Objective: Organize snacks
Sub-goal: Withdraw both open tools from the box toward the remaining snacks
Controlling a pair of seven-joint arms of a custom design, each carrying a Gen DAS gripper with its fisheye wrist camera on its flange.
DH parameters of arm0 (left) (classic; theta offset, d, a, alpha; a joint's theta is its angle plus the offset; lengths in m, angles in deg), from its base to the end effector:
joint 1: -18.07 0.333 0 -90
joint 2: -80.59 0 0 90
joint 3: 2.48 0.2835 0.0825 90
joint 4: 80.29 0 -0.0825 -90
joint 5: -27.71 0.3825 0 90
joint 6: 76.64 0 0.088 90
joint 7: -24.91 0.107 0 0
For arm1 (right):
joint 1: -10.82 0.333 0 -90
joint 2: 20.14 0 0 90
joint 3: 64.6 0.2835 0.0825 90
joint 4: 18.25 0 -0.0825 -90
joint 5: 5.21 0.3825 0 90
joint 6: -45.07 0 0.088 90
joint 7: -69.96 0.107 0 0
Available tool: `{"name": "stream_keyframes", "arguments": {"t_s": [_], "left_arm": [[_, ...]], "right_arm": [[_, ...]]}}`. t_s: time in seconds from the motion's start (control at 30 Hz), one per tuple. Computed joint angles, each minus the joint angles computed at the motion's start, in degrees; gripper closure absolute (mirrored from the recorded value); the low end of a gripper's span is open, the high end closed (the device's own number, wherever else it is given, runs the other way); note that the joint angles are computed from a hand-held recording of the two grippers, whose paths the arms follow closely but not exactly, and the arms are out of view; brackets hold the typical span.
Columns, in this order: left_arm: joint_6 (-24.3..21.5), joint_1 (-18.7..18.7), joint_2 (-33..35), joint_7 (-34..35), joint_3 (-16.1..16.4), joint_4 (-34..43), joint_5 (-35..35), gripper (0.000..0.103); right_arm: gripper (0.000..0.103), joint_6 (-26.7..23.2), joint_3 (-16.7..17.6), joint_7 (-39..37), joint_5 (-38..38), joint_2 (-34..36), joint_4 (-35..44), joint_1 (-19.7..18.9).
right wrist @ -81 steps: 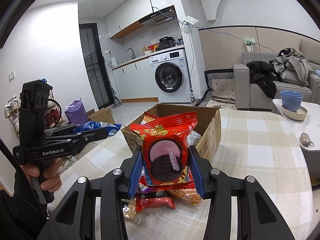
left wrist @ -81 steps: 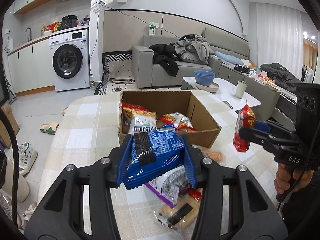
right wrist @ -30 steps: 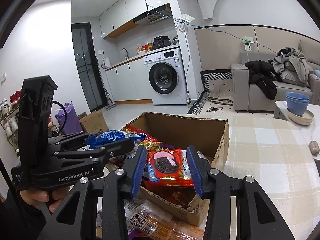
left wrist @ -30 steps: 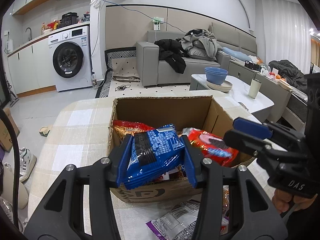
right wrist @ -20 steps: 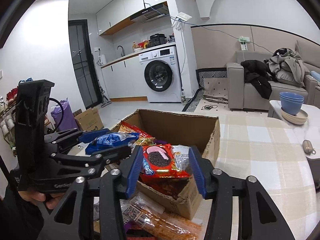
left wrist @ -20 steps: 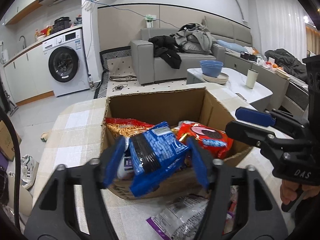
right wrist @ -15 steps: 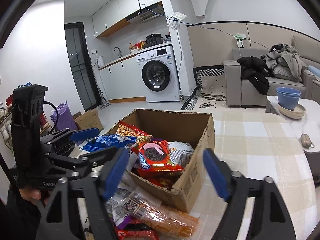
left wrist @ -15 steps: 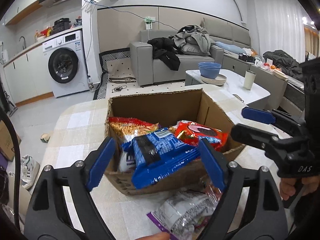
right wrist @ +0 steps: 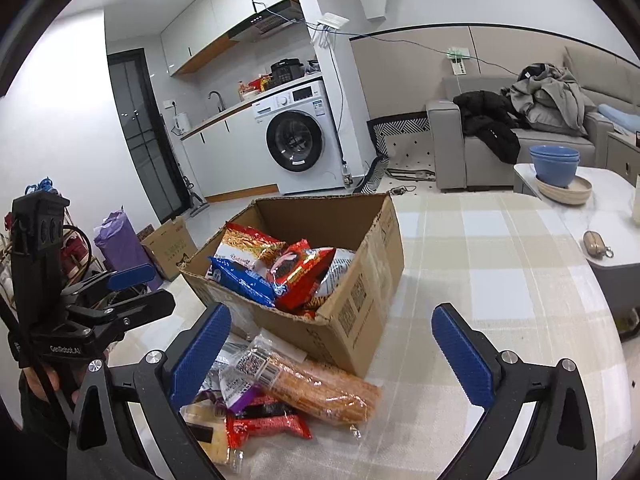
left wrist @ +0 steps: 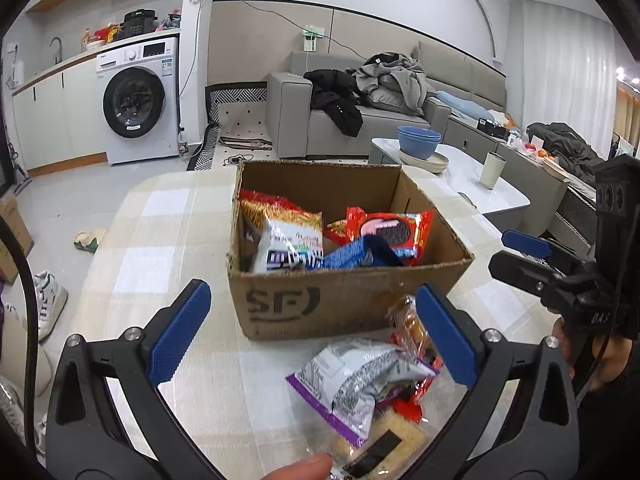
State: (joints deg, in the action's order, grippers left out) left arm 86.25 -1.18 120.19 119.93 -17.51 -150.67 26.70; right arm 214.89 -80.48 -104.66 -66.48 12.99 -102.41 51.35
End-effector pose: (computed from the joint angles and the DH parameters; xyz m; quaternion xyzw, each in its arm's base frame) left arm 0.6706 -0.3755 0.4625 -0.4425 0.7710 -0.4248 0.1714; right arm 0.6114 0.3921 0.3998 -0.5675 0.6476 -0.2489 0.4433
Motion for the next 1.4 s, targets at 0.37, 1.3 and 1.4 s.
{"name": "stream_keyframes", "arguments": {"t_s": [0.37,1.3,1.4], "left_arm": [[1.3,1.0,-6.0,-1.9,0.4,-10.0,0.3,0.001],[-5.7,-1.7,-3.2,-2.8,3.0,-5.2,6.8,0.001],[-6.3,-1.7,-2.4,-2.5,2.9,-4.2,6.6,0.001]], "right_arm": [[0.001,-1.5,4.7,-11.7,10.2,0.8,0.2,-2.1],[0.001,-4.0,9.9,-44.9,40.0,7.8,4.6,-4.6],[0.001,-6.5,8.4,-44.9,39.9,8.9,6.3,-3.3]]}}
